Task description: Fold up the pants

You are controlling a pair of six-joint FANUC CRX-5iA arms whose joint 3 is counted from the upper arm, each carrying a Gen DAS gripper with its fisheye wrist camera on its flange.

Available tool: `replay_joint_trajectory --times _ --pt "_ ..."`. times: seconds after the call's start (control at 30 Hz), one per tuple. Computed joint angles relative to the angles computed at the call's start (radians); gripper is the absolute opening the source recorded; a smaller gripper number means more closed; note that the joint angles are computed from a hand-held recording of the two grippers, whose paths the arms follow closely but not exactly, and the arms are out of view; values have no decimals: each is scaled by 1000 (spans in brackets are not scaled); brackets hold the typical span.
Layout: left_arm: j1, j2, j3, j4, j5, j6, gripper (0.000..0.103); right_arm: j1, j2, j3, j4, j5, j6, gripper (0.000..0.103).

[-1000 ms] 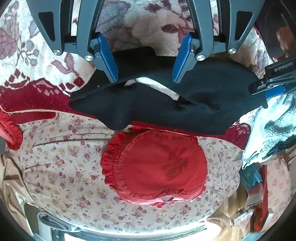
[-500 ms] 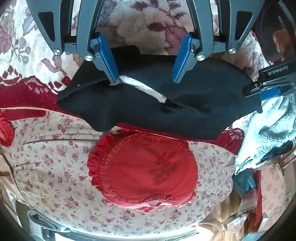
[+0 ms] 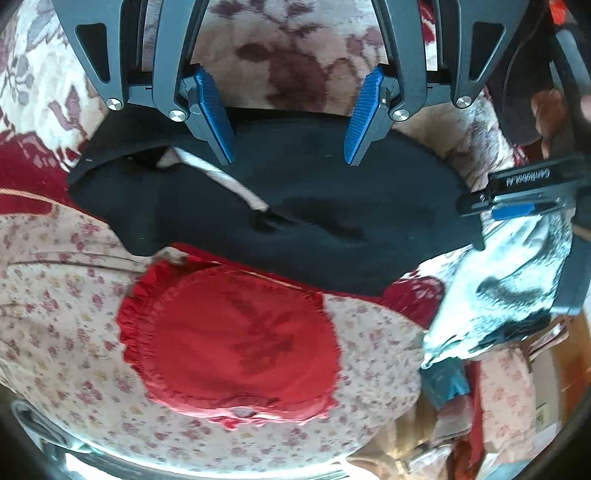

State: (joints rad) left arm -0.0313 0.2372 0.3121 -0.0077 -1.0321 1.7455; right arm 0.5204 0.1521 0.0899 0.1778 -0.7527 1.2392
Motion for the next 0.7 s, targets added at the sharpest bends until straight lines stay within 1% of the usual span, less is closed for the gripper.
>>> replay_joint_trajectory --times 0.13,0.3,0.37,0.47,0.57,0.7 --pt "29 -7 -15 28 -8 -3 74 11 12 30 -90 -12 125 59" --pt "72 10 -29 116 -19 -11 74 46 36 33 -107 -2 259 59" --pt "80 19 -26 128 -27 1 74 54 49 41 -126 -2 311 59" --pt "75 22 -15 109 -31 13 74 71 78 52 -97 -16 321 59" --pt "66 23 -1 77 -32 22 74 73 84 65 -117 -22 343 59" --pt "69 29 4 76 -32 20 74 81 92 72 -108 -14 344 59"
